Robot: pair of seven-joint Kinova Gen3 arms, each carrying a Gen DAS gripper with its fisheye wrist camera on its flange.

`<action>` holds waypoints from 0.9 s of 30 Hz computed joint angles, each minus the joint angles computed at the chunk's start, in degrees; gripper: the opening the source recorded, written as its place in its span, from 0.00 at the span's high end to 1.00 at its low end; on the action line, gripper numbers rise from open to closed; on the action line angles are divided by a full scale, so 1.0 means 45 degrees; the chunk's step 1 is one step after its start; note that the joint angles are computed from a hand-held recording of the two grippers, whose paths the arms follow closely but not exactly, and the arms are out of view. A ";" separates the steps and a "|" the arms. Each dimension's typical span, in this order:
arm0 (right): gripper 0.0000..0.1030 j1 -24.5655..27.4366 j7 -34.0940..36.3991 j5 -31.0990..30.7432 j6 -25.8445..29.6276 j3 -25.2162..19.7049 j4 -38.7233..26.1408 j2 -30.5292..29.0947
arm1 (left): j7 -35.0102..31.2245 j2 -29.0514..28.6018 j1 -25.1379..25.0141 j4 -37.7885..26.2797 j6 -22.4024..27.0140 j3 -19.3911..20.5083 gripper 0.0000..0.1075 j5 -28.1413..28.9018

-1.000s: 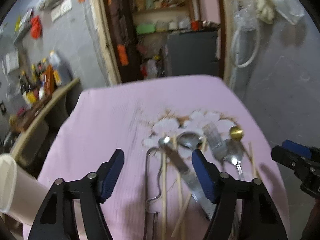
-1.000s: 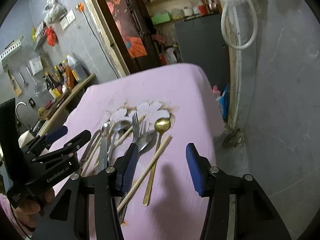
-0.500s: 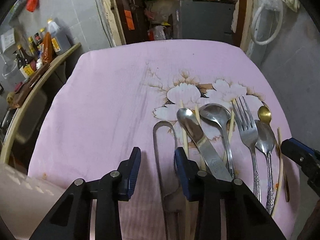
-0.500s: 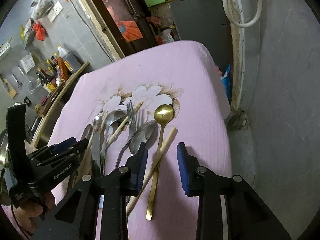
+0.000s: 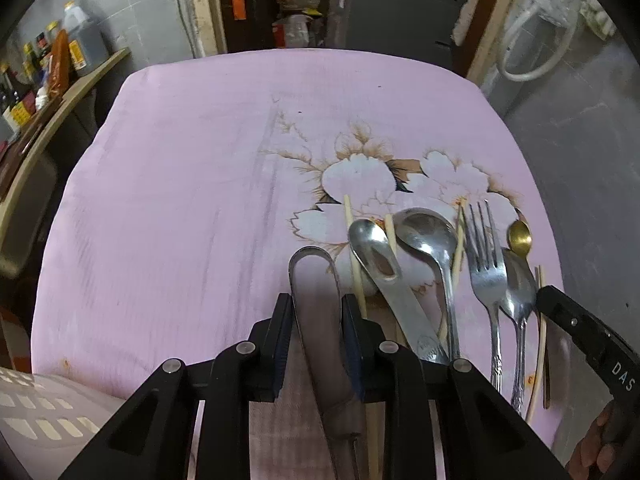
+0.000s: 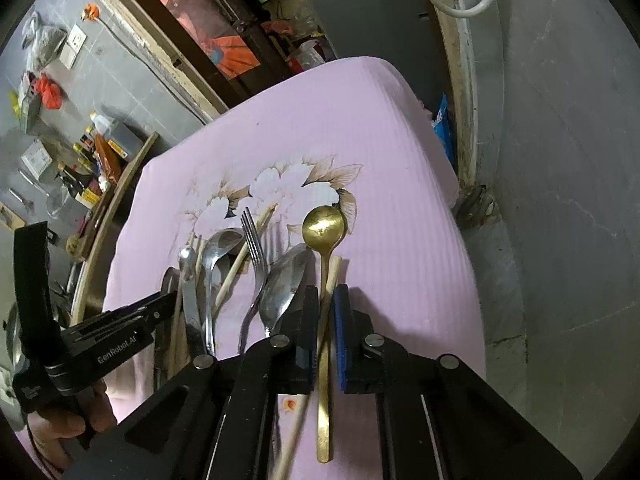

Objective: Organize utensils
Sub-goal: 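Grasp the metal wire tongs with the left tool while the right tool grasps a wooden chopstick, then lift the tongs with the left tool while the right tool lifts the chopstick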

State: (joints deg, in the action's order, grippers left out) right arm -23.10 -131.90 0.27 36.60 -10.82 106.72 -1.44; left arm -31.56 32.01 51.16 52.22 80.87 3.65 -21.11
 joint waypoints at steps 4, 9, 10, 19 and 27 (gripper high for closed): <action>0.95 -0.0056 -0.0596 0.0287 -0.0256 -0.0161 0.0216 -0.0298 | -0.0367 -0.0176 -0.0073 0.0040 -0.0068 0.0106 0.78 0.0111; 0.96 -0.0481 -0.1772 0.1202 -0.0374 -0.0327 0.0317 -0.0822 | -0.0720 -0.0629 0.0385 0.0359 -0.0337 0.0197 0.78 -0.0351; 0.96 -0.0856 -0.2116 0.1493 -0.0380 -0.0114 0.0361 -0.0955 | -0.0878 -0.0715 0.0469 0.0400 -0.0400 0.0235 0.79 -0.0481; 0.96 -0.0129 -0.6777 0.5388 0.1893 -0.3147 -0.0614 -0.1660 | -0.2569 -0.2093 0.0275 0.1423 -0.1860 0.0787 0.79 -0.0788; 0.96 0.1391 -1.0919 0.8414 0.4742 -0.7123 -0.1811 -0.1974 | -0.3739 -0.3632 -0.0549 0.2641 -0.3277 0.1365 0.79 -0.0304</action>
State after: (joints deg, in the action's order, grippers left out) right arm -16.84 -181.03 38.13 57.94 -42.88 98.57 -10.32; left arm -48.39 15.66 48.69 64.11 66.12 9.79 -22.48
